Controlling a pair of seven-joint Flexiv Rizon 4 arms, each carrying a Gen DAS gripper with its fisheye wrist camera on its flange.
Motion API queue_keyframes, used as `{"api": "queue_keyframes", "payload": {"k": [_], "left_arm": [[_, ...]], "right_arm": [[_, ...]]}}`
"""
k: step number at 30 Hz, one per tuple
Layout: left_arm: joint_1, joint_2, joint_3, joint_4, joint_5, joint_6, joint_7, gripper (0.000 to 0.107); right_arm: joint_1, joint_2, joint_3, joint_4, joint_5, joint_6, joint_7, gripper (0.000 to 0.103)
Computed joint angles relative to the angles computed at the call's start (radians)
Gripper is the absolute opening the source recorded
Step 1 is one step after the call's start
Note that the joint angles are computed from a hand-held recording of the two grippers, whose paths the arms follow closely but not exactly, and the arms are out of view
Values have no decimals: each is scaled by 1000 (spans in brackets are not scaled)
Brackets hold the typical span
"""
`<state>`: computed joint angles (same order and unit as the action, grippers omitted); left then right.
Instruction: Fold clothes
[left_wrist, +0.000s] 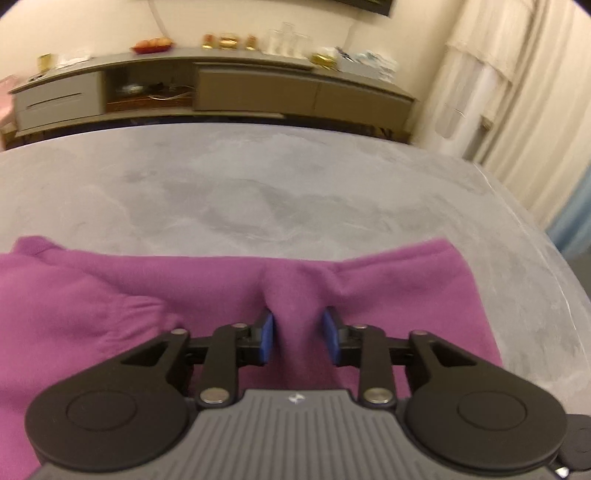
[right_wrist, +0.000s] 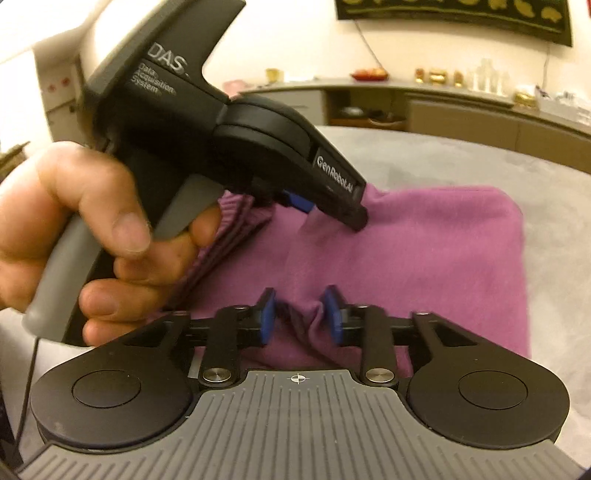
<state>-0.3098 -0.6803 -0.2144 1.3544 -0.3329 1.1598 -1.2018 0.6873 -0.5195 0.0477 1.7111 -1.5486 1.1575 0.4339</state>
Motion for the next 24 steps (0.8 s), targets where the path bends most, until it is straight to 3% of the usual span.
{"api": "queue_keyframes", "payload": {"k": [3, 5, 7, 8, 9, 10, 12, 13, 15, 17, 18, 20, 22, 24], "left_arm": [[94, 77, -128, 131, -118, 113, 88, 29], [172, 125, -238, 213, -219, 171, 177, 30], [230, 166, -320, 279, -307, 114, 295, 31], [228, 179, -312, 295, -314, 66, 317, 31], [202, 184, -271, 300, -282, 27, 302, 32], [151, 180, -198, 293, -217, -2, 258, 32], [81, 169, -105, 302, -128, 26, 211, 25], [76, 173, -108, 327, -154, 80, 250, 25], [76, 188, -102, 330, -162, 72, 238, 25], [118, 207, -168, 364, -269, 122, 323, 34], [115, 211, -162, 360, -264, 117, 317, 37], [53, 201, -59, 313, -173, 38, 231, 37], [7, 185, 19, 268, -77, 2, 135, 37], [42, 197, -22, 283, -115, 58, 165, 37]], "right_arm": [[-27, 71, 9, 41, -25, 26, 102, 45], [-38, 136, 20, 88, -75, -27, 169, 47], [-38, 169, 53, 129, 16, -134, 105, 45], [-39, 170, 70, 140, 96, -176, 51, 43], [-43, 162, 81, 144, 172, -198, -1, 34], [-47, 148, 86, 145, 225, -199, -37, 30], [-49, 127, 81, 149, 279, -178, -80, 29], [-42, 133, 66, 157, 249, -170, -67, 29], [-49, 159, 59, 174, 236, -144, -34, 30], [-60, 201, 42, 199, 154, -132, 83, 38], [-66, 221, 45, 213, 127, -151, 119, 46], [-86, 254, 61, 239, 101, -186, 171, 47], [-114, 245, 85, 249, 176, -168, 144, 47], [-128, 227, 97, 255, 251, -141, 94, 47]]}}
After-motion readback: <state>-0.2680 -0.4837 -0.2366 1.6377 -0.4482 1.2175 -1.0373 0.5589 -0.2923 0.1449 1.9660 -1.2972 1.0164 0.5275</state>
